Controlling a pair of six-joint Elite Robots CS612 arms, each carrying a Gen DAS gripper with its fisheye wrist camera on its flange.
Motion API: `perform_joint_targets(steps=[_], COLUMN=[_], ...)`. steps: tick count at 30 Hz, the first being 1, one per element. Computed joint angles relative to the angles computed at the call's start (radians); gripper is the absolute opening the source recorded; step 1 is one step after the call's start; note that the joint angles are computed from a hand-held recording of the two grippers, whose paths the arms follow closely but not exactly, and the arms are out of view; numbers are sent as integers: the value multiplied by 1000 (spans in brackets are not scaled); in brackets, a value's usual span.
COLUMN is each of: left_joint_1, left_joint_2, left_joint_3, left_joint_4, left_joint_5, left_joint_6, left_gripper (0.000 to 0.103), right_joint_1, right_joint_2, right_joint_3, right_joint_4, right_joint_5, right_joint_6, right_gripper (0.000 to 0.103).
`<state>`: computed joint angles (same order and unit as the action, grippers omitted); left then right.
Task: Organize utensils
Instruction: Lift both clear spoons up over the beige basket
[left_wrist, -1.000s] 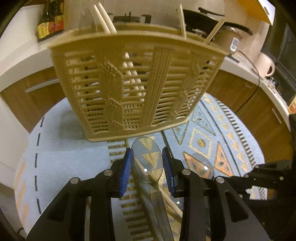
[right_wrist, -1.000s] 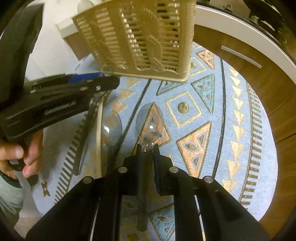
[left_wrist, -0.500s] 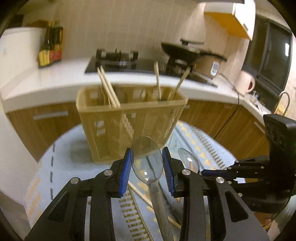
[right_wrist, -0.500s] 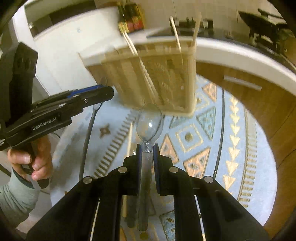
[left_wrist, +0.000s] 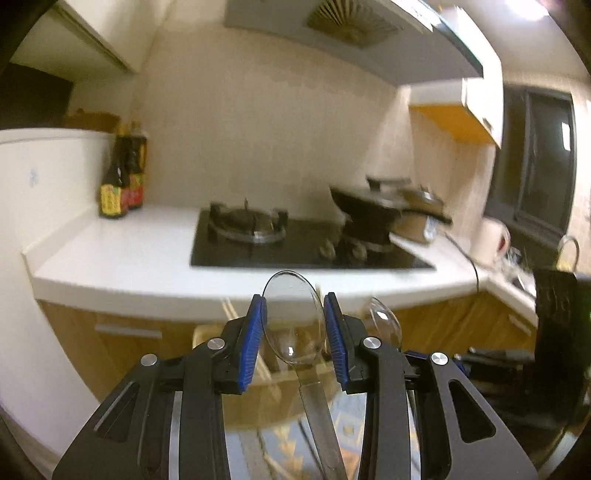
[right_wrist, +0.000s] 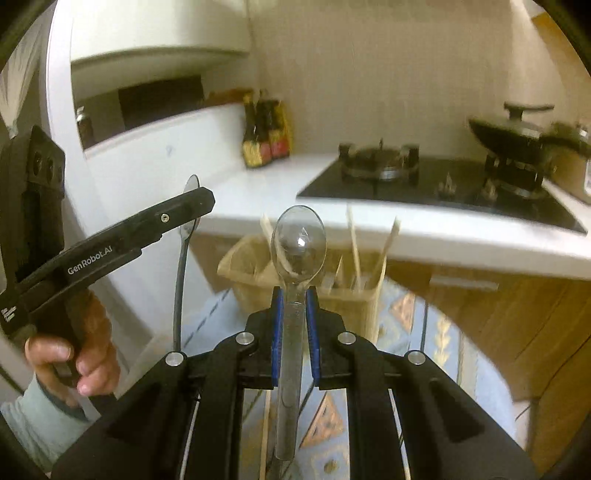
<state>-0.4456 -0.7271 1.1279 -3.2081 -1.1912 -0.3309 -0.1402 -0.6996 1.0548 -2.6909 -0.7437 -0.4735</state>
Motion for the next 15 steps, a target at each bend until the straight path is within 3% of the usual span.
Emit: perform_joint_targets(steps=[5,10,15], left_joint_1=[-8,-7,-10], left_joint_2=[63,121,194], left_joint_3=[-106,-200,-302], left_joint_4=[-75,-108,-170], left_joint_5=[126,191,289], left_joint_6=[62,95,163], left_gripper=[31,31,31], right_joint_1=[12,24,35], right_joint_2=[54,126,199], right_joint_3=[-79,-195,-306], right_joint_4=[-182,-319,-413], right_joint_5=[-23,-80,-122], right_joint_6=[176,339,421], right_gripper=[10,10,10])
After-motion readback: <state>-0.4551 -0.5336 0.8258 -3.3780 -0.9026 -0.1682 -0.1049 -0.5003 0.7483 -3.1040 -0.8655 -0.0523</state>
